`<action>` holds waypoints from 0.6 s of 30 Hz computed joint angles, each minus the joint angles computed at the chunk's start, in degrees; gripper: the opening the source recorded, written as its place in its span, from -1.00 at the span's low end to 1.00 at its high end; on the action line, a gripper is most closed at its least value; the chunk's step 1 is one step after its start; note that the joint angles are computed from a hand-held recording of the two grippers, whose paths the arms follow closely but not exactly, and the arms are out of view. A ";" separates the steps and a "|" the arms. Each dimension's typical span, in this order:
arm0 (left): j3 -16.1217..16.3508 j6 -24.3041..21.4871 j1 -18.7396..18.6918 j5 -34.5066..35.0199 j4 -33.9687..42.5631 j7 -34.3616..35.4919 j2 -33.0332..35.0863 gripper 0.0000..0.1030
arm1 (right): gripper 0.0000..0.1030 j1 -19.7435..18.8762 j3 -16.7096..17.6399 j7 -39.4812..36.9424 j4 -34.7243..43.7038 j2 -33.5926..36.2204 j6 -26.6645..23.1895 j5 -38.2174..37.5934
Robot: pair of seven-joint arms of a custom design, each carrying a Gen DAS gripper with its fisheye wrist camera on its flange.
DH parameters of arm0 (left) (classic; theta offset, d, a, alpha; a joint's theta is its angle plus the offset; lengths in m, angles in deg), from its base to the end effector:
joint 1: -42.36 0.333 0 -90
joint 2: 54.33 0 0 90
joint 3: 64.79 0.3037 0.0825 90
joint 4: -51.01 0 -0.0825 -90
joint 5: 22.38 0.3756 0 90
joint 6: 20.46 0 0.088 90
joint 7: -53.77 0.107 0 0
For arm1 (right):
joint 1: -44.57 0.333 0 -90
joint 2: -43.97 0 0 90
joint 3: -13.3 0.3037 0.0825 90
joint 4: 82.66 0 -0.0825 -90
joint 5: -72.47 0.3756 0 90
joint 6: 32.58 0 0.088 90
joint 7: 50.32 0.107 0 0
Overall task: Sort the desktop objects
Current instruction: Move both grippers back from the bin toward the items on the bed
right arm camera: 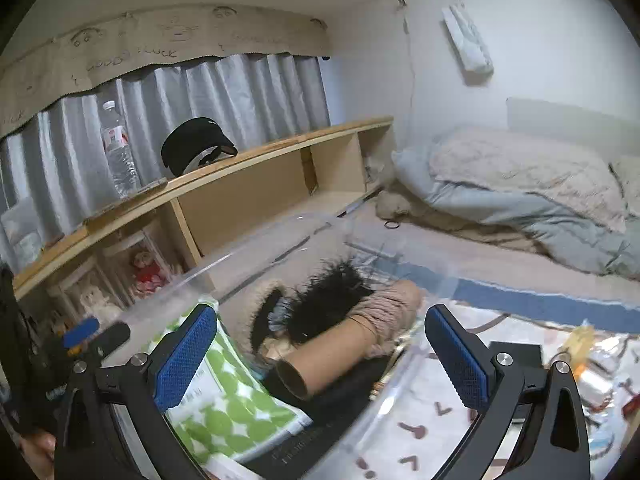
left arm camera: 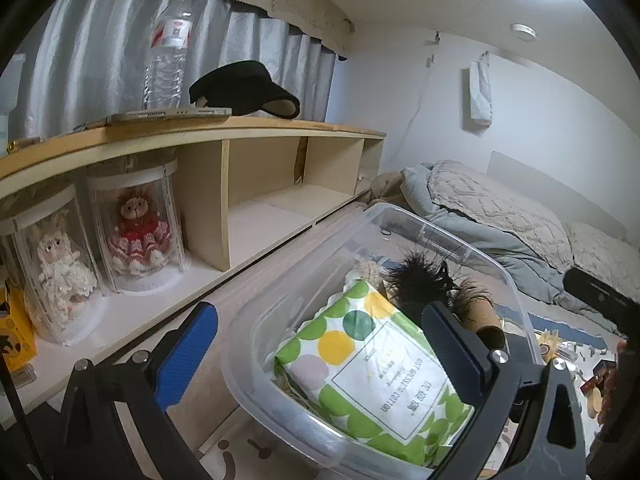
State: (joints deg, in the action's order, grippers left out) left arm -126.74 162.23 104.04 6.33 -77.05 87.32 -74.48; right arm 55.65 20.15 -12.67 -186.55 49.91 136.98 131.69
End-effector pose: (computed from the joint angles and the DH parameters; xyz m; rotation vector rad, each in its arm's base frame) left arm 0.5310 -0.1012 0.5397 -1.7342 1.2806 -0.9747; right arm 0.6089 0.1329 0.5677 -1.6426 1.2222 -0.5594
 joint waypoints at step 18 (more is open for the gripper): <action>-10.50 -1.74 4.95 3.08 5.47 3.39 4.16 0.99 | 1.00 2.66 -5.11 -7.72 -12.06 -7.69 13.94 4.45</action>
